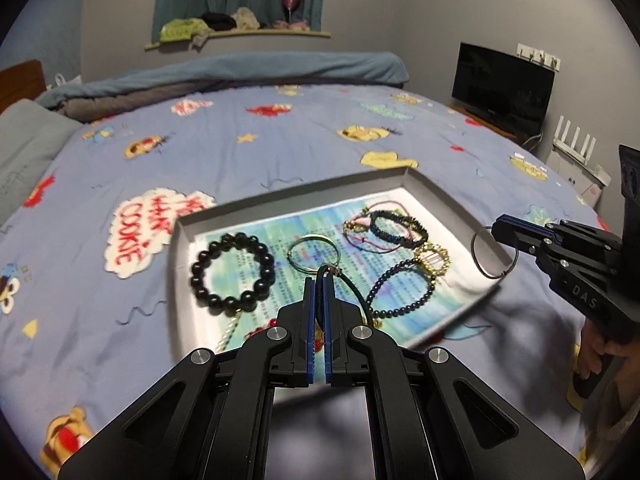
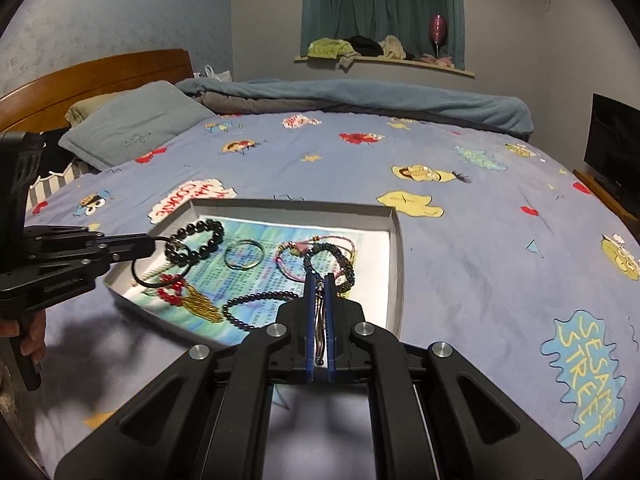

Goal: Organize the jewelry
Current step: 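Carry the black cord into the tray while right carries the silver ring, then open the left tool to drop the cord while right releases the ring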

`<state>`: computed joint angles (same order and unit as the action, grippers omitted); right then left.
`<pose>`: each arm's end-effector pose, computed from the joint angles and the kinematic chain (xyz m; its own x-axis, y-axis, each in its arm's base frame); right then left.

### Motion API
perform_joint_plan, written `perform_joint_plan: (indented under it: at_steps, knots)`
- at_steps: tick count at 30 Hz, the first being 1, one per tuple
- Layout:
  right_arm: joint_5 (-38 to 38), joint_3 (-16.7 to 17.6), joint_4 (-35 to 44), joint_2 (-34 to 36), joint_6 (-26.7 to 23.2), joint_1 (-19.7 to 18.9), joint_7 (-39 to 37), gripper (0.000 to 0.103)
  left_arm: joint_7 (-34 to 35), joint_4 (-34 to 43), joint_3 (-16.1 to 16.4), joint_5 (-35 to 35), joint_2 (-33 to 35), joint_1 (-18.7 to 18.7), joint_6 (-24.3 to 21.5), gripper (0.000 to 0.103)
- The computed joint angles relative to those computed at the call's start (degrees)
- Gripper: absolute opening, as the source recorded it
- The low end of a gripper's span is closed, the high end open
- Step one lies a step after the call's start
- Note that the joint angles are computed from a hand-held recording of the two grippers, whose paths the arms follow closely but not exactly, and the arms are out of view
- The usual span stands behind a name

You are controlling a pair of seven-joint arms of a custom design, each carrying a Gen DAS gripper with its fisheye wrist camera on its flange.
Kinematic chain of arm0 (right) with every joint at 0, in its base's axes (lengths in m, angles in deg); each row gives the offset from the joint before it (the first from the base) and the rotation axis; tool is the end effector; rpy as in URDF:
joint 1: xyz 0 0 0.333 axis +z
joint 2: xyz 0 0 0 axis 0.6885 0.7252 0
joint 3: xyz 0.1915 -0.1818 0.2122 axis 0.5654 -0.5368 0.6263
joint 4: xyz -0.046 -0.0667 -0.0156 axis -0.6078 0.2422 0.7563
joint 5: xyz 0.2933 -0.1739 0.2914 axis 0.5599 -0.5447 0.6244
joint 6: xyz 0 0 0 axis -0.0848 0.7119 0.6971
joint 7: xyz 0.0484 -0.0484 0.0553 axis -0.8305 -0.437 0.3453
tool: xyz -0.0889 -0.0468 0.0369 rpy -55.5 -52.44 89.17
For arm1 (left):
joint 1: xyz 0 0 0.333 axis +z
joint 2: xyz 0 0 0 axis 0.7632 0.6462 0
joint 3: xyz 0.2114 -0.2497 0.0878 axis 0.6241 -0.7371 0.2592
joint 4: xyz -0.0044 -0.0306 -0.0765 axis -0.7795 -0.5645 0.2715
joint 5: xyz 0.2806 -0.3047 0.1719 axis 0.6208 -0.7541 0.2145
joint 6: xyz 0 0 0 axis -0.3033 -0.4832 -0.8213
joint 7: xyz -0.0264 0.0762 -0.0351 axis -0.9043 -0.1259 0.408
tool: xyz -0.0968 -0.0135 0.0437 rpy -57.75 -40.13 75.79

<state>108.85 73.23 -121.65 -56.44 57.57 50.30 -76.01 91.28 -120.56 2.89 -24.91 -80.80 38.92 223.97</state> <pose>0.6065 0.0285 0.4938 0.6537 -0.7562 -0.0283 -0.4422 -0.3514 -0.8252 0.5407 -0.2780 0.5061 0.0759 -0.9942 0.0760 -0.6498 -0.1071 -0.7525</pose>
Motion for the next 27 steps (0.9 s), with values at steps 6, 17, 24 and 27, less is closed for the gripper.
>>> perform_joint_plan:
  at_steps: [6,17,24,27]
  knots:
    - [-4.36,0.95,1.66,3.37,2.58,-0.02,4.58,0.004,3.69,2.42,1.19,-4.95,4.63,0.01,0.49,0.004]
    - [-11.95,1.84,3.31,6.38,6.95,-0.42,11.97,0.004,4.3,3.43,1.94,-5.34,7.09,-0.19,0.51,0.004]
    - [-14.5,2.44,3.16,6.95,7.36,-0.45,13.05,0.005,5.37,3.94,1.88,-5.49,7.67,-0.53,-0.13,0.004]
    - [-15.07,2.62,3.1,7.03,7.49,-0.28,13.57,0.005,5.15,4.42,1.89,-5.05,8.02,-0.79,-1.23,0.004]
